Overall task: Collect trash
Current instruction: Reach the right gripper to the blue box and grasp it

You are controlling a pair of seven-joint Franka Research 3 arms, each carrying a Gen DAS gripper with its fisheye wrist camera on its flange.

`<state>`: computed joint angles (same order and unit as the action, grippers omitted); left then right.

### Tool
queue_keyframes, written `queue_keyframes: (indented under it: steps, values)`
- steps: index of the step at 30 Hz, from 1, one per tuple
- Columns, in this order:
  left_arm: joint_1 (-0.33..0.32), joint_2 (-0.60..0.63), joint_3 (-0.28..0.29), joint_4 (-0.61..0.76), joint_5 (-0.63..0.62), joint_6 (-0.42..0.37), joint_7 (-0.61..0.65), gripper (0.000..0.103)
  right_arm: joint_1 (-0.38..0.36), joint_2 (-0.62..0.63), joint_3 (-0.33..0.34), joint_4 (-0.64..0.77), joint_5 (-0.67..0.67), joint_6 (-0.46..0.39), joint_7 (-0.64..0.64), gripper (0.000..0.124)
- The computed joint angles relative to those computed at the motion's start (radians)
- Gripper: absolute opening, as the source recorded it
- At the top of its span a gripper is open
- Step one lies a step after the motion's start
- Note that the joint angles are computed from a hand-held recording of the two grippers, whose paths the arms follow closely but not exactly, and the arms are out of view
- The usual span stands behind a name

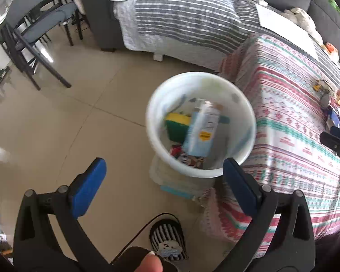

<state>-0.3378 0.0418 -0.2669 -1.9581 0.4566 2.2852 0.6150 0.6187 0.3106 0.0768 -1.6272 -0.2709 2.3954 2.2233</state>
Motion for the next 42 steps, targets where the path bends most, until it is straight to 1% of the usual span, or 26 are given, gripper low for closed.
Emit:
queue_keyframes:
  steps: [2, 5, 9, 14, 17, 21, 24, 27, 30, 32, 34, 38, 42]
  values:
    - [-0.007, 0.019, -0.005, 0.027, 0.0, -0.003, 0.007, 0.102, -0.007, -0.056, -0.019, -0.068, -0.033, -0.008, 0.026, 0.075]
    - [-0.026, 0.055, -0.012, 0.076, 0.004, -0.013, 0.012, 0.102, -0.048, -0.145, -0.02, -0.177, -0.049, -0.01, 0.049, 0.075]
    - [-0.06, 0.112, -0.02, 0.155, 0.013, -0.027, 0.021, 0.102, -0.11, -0.245, -0.002, -0.295, -0.078, -0.004, 0.071, 0.076]
    - [-0.103, 0.176, -0.019, 0.245, 0.024, -0.053, 0.039, 0.102, -0.191, -0.319, 0.02, -0.39, -0.061, 0.009, 0.045, 0.077]
    - [-0.13, 0.225, -0.015, 0.315, 0.027, -0.075, 0.049, 0.102, -0.236, -0.357, 0.02, -0.444, -0.011, 0.037, 0.014, 0.077]
    - [-0.163, 0.291, -0.006, 0.408, 0.027, -0.102, 0.063, 0.102, -0.294, -0.4, 0.007, -0.503, 0.098, 0.112, -0.024, 0.077]
    - [-0.183, 0.332, 0.0, 0.465, 0.019, -0.114, 0.076, 0.102, -0.319, -0.408, 0.003, -0.518, 0.195, 0.159, -0.078, 0.077]
    - [-0.2, 0.363, 0.008, 0.508, 0.015, -0.127, 0.089, 0.102, -0.328, -0.398, 0.004, -0.515, 0.28, 0.186, -0.152, 0.076]
    - [-0.216, 0.389, 0.015, 0.545, 0.012, -0.146, 0.097, 0.102, -0.33, -0.37, 0.01, -0.49, 0.314, 0.175, -0.19, 0.074]
    - [-0.219, 0.397, 0.019, 0.555, 0.004, -0.149, 0.101, 0.102, -0.329, -0.348, 0.009, -0.476, 0.349, 0.173, -0.219, 0.072]
    - [-0.223, 0.4, 0.021, 0.561, -0.001, -0.151, 0.1, 0.102, -0.328, -0.328, 0.008, -0.464, 0.378, 0.169, -0.237, 0.072]
    - [-0.226, 0.401, 0.023, 0.56, -0.007, -0.149, 0.098, 0.102, -0.327, -0.281, 0.001, -0.43, 0.386, 0.141, -0.226, 0.072]
    - [-0.225, 0.402, 0.025, 0.557, -0.011, -0.152, 0.103, 0.102, -0.312, -0.25, -0.001, -0.401, 0.32, 0.13, -0.182, 0.072]
